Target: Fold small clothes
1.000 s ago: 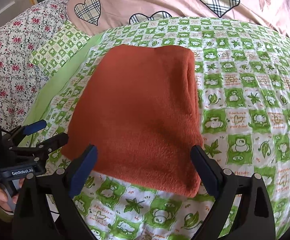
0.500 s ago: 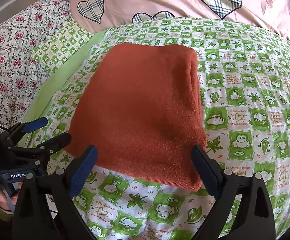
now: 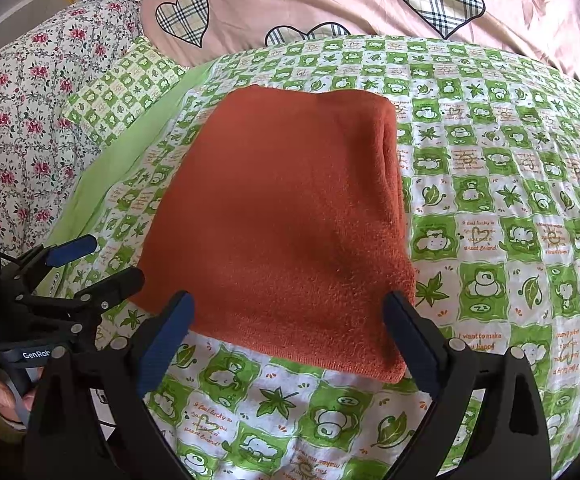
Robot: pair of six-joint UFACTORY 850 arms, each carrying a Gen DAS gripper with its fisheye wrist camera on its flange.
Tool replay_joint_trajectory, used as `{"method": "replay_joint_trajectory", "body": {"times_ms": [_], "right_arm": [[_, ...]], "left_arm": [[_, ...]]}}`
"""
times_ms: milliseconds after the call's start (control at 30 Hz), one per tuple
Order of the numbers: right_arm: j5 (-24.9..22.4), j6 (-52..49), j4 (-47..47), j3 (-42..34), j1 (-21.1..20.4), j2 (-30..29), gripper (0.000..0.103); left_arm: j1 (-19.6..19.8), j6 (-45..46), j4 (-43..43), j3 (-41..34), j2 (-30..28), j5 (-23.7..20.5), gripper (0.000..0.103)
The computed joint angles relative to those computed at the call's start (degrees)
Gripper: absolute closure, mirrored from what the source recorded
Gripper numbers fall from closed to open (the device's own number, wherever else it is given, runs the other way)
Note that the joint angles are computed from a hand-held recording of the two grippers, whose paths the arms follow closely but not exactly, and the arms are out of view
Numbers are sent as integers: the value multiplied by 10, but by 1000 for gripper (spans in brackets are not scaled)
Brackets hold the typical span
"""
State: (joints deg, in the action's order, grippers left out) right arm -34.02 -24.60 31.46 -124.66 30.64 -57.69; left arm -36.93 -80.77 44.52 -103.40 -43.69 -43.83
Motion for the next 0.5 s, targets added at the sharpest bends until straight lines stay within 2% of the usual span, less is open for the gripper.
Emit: {"method": "replay_joint_trajectory", "body": {"times_ms": [500], "right_arm": [[4,0,4,7,1,5,7]], "left_arm": [[1,3,-1,1,2,3,5]]}}
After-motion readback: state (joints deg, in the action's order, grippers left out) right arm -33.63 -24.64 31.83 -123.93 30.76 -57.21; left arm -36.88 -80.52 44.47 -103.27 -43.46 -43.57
